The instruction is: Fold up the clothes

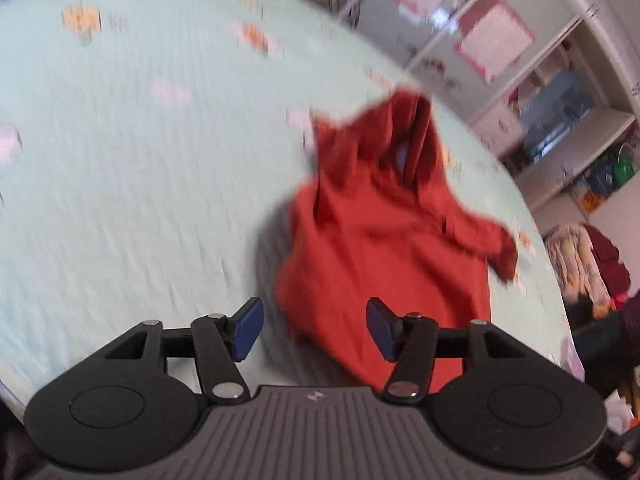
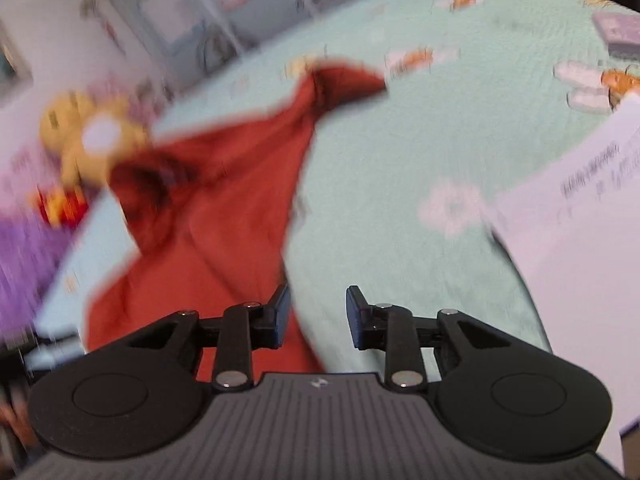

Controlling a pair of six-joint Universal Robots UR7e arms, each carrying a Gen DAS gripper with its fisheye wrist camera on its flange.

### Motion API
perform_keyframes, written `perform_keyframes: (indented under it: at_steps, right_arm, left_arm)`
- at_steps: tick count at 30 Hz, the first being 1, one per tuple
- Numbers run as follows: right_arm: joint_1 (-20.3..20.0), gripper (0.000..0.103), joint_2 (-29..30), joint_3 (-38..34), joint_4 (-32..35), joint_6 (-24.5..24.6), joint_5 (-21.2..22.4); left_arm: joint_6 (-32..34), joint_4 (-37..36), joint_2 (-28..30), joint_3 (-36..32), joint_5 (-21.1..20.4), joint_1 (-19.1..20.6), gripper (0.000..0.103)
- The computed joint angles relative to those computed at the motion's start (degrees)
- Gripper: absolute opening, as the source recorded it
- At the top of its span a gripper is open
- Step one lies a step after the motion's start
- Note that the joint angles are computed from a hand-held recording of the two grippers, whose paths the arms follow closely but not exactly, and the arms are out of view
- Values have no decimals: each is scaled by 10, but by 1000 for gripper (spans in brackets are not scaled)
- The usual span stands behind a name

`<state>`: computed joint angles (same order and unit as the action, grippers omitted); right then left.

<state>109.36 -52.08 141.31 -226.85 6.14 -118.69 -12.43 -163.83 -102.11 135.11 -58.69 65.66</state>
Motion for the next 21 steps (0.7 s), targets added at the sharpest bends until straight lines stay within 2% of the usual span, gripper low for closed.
perform_keyframes:
  at_steps: [1, 2, 4, 5, 7, 10, 12, 13, 14, 15, 16, 18, 21]
  right_arm:
    - [-4, 36, 2, -9, -9, -12, 20]
    - [-8, 47, 4, -20, -11, -24, 40]
    - [-20, 59, 20, -49, 11, -48, 70]
    - [-21, 59, 33, -66, 22, -56, 71]
    - [-20, 60, 65, -98, 46, -77, 68]
    - [-6, 72, 100, -141, 125, -119, 57]
    - [13, 71, 140, -161, 118, -181, 1]
    - [22, 62, 160, -166, 87, -211, -28]
    - [28, 32, 174, -169, 60, -239, -53]
    - [30, 19, 180, -167, 41, -256, -65]
    - [23, 9, 166, -155, 40, -249, -53]
    - [1, 4, 123, -124, 59, -206, -6]
    - [-1, 1, 89, -83, 45, -178, 12]
  left_arm:
    - [16, -22, 5, -1, 17, -9, 64]
    - [44, -49, 19, -2, 31, -14, 67]
    - [80, -73, 53, -15, 51, -16, 79]
    - [86, -70, 72, -25, 57, -13, 79]
    - [75, -52, 97, -44, 32, 10, 79]
    - [66, -58, 144, -64, 23, 35, 80]
    - [58, -42, 170, -75, 29, 45, 79]
    - [72, -54, 184, -76, 35, 47, 79]
    - [102, -88, 192, -69, 42, 41, 75]
    - [119, -97, 192, -66, 27, 41, 40]
    - [112, -84, 181, -64, 2, 43, 6]
    - [100, -62, 160, -58, -36, 42, 5]
    - [120, -73, 104, -15, -3, 3, 4]
